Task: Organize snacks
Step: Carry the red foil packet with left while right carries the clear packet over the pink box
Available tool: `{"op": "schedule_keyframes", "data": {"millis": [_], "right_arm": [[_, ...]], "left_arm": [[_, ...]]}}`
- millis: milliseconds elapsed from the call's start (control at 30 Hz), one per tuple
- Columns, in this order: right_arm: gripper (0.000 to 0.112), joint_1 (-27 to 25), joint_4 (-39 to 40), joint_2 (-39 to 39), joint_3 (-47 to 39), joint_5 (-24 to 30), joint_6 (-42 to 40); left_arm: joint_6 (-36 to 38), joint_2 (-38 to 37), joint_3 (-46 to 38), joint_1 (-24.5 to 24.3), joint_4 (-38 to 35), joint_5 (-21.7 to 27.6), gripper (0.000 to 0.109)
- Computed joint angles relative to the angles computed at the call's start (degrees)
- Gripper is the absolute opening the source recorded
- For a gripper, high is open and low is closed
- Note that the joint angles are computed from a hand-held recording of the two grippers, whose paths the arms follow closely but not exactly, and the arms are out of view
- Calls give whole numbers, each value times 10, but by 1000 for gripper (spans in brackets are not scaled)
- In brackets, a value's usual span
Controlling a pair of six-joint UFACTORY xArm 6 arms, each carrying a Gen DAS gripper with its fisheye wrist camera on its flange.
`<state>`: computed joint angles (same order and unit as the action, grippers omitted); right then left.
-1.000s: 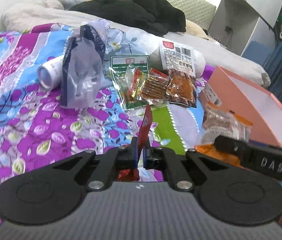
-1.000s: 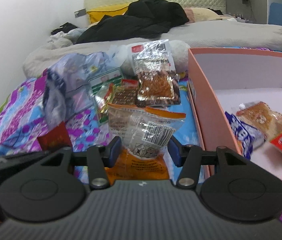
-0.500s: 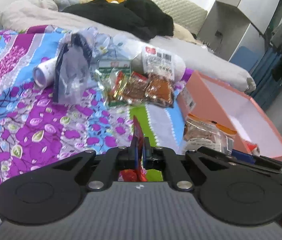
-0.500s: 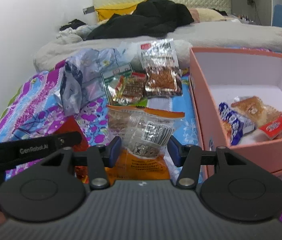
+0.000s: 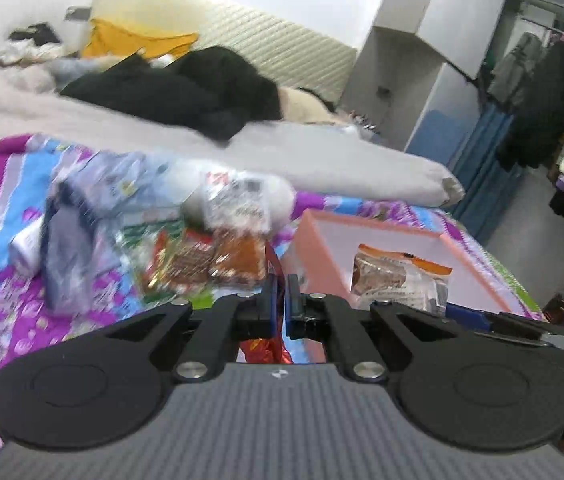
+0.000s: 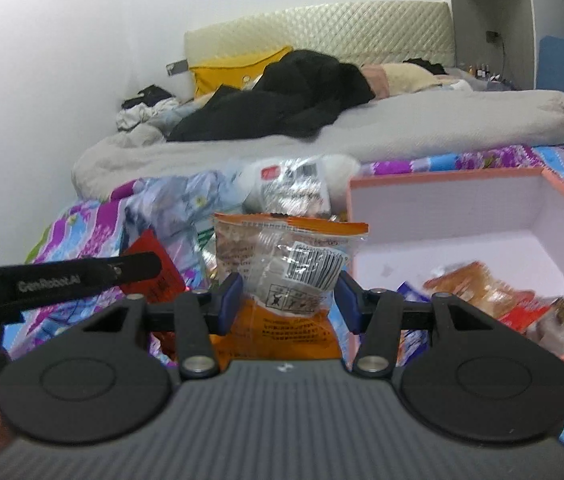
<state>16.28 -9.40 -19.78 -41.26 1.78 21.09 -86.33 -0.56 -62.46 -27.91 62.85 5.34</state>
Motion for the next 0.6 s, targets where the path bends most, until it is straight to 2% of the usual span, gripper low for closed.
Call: {"op": "schedule_keyframes", "data": {"millis": [67, 167, 367, 600], "right_arm": [[53, -9, 22, -2, -6, 3, -26], [53, -19, 102, -7, -15, 6, -105], [53, -59, 144, -12, -38, 14, -181], [51, -117, 174, 12, -72, 49, -261]], "left_arm": [[31, 16, -29, -10, -21, 2, 4], [82, 38, -70, -23, -57, 0, 4], [221, 94, -163, -55, -170, 1, 4], [437, 195, -281, -106, -404, 26, 4]]}}
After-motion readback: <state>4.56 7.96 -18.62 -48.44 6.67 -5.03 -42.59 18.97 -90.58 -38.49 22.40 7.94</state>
